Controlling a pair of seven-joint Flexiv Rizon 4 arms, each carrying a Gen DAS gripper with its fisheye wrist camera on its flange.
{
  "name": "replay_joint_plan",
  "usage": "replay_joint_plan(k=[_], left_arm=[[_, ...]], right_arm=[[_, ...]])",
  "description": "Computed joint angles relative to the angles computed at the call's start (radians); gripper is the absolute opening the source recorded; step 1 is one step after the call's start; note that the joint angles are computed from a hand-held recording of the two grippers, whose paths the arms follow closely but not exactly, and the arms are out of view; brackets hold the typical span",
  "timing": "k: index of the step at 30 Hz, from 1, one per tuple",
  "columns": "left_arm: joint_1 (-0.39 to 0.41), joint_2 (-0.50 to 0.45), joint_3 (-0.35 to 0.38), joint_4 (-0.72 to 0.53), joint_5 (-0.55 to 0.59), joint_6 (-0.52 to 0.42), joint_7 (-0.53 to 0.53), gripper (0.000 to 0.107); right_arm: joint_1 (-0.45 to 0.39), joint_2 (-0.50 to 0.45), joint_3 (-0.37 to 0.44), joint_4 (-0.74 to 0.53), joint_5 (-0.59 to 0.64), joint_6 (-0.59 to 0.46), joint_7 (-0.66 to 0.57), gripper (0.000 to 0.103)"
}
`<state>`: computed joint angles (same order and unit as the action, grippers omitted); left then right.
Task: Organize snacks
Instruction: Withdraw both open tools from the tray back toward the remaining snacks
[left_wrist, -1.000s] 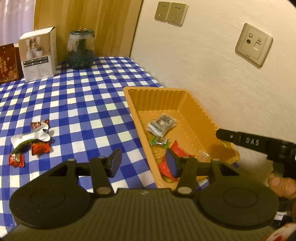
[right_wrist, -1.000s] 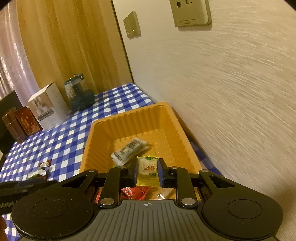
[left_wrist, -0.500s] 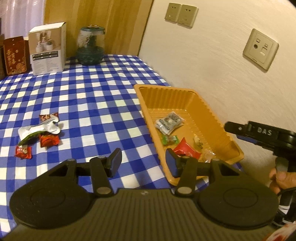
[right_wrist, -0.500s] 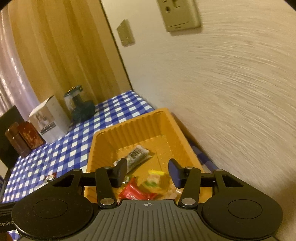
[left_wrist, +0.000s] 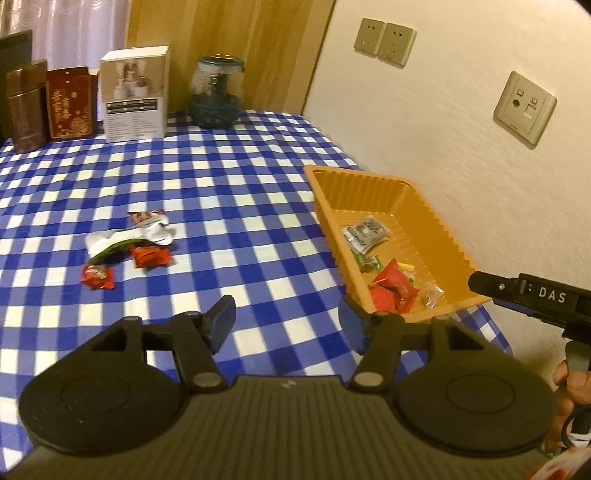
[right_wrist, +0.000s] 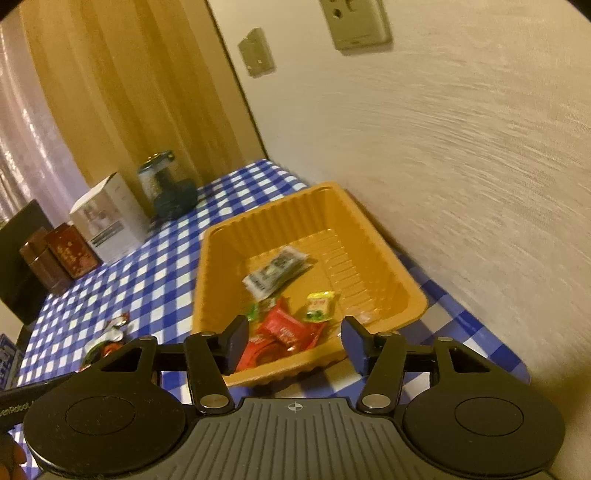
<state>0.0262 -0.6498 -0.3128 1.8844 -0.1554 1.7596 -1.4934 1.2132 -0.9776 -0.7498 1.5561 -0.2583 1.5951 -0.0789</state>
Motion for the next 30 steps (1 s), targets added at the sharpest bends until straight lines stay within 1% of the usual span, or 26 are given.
replay_joint_plan(k=[2, 5, 9, 12, 15, 21, 30], left_arm=[[0.011, 0.021, 0.001, 0.031, 0.005, 0.014, -0.005, 0.059], [0.047, 0.054, -0.016, 0.08, 0.018, 0.028, -0.016, 0.06], [0.081, 0.098, -0.017, 0.139, 0.037, 0.048, -0.033, 0.066], [0.102, 0.13, -0.01, 0.18, 0.052, 0.063, -0.05, 0.067], [0.145, 0.155, -0.026, 0.217, 0.073, 0.078, -0.07, 0.067], [0.198, 0.201, -0.028, 0.27, 0.107, 0.093, -0.112, 0.068], [0.267, 0.237, -0.043, 0.319, 0.151, 0.104, -0.163, 0.068]], right_arm=[[0.013, 0.009, -0.001, 0.006, -0.002, 0.002, -0.004, 0.059], [0.039, 0.014, -0.014, 0.011, -0.002, 0.006, -0.007, 0.06], [0.044, 0.021, 0.004, -0.011, -0.016, -0.003, -0.024, 0.062], [0.04, 0.024, 0.027, -0.033, -0.035, -0.012, -0.031, 0.063], [0.037, 0.026, 0.045, -0.053, -0.058, -0.02, -0.032, 0.063], [0.027, 0.026, 0.076, -0.097, -0.113, -0.037, -0.028, 0.064], [-0.004, 0.026, 0.126, -0.15, -0.197, -0.058, -0.015, 0.065]])
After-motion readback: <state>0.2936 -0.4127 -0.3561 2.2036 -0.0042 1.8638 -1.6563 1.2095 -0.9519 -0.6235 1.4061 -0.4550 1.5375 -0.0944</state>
